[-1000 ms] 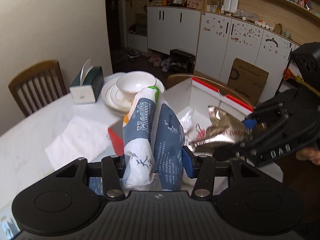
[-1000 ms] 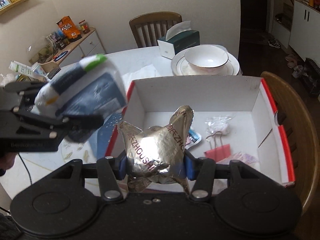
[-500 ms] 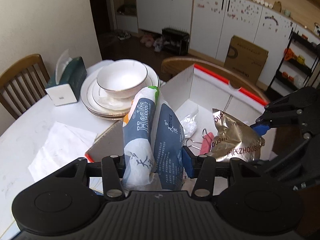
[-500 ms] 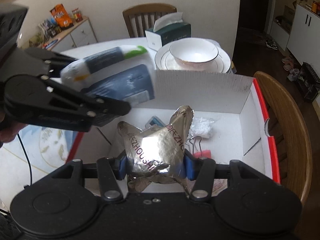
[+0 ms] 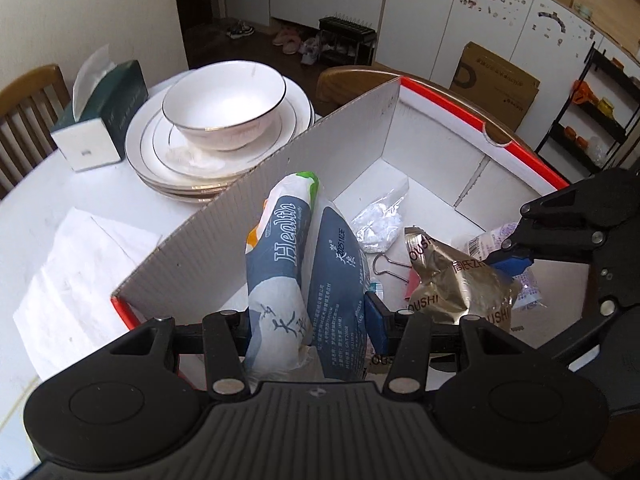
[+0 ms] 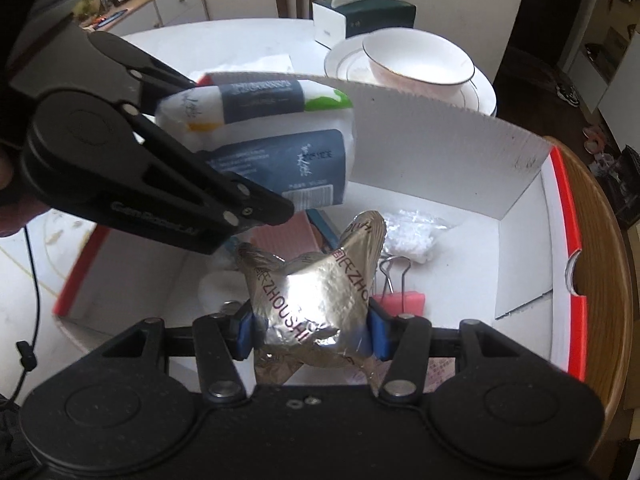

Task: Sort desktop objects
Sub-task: 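Carry tissue pack with left tool while right tool carries foil packet into red box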

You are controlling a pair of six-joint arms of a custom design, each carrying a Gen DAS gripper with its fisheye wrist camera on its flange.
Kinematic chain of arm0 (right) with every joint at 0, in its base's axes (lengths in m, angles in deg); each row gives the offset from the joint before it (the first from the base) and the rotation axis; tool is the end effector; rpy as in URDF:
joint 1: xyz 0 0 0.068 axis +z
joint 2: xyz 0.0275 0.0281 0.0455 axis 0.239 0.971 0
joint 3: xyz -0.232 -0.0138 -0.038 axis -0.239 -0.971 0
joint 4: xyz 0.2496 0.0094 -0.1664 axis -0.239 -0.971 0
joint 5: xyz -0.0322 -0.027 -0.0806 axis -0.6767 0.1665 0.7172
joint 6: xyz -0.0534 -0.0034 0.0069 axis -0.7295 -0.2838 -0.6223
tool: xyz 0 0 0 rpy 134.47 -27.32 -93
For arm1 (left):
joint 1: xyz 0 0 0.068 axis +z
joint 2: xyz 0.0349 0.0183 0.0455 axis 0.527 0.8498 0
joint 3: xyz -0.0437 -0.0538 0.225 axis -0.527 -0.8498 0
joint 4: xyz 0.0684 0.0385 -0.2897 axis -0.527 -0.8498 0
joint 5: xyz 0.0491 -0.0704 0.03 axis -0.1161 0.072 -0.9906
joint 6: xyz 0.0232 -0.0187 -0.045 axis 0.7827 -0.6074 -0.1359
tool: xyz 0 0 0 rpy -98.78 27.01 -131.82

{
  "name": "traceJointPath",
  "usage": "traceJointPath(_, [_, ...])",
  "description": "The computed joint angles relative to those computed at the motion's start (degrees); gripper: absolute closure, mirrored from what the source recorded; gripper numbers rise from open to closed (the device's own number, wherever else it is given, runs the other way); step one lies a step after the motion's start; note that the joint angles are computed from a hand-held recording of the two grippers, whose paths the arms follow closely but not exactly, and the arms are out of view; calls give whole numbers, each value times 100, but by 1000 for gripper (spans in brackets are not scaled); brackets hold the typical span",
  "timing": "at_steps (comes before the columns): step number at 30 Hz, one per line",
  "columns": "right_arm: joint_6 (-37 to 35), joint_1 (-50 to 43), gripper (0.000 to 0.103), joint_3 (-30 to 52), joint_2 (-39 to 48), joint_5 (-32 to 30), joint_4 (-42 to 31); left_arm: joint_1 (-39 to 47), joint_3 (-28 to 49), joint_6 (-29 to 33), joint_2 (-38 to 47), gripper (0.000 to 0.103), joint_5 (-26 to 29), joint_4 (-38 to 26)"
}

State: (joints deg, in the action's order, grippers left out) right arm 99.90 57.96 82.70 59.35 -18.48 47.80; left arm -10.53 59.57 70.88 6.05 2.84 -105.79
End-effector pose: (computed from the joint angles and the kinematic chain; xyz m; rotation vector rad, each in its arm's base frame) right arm 0.1524 0.1405 0.1288 -0.4690 2.6484 0.1679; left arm 0.2512 -0.2362 0.1016 1.1998 2.3717 -0.3990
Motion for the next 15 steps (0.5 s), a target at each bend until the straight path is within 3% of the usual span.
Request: traceJointPath(15, [-217,83,46,2,511,-89,390,-172,404,132,659,52,-128,-264])
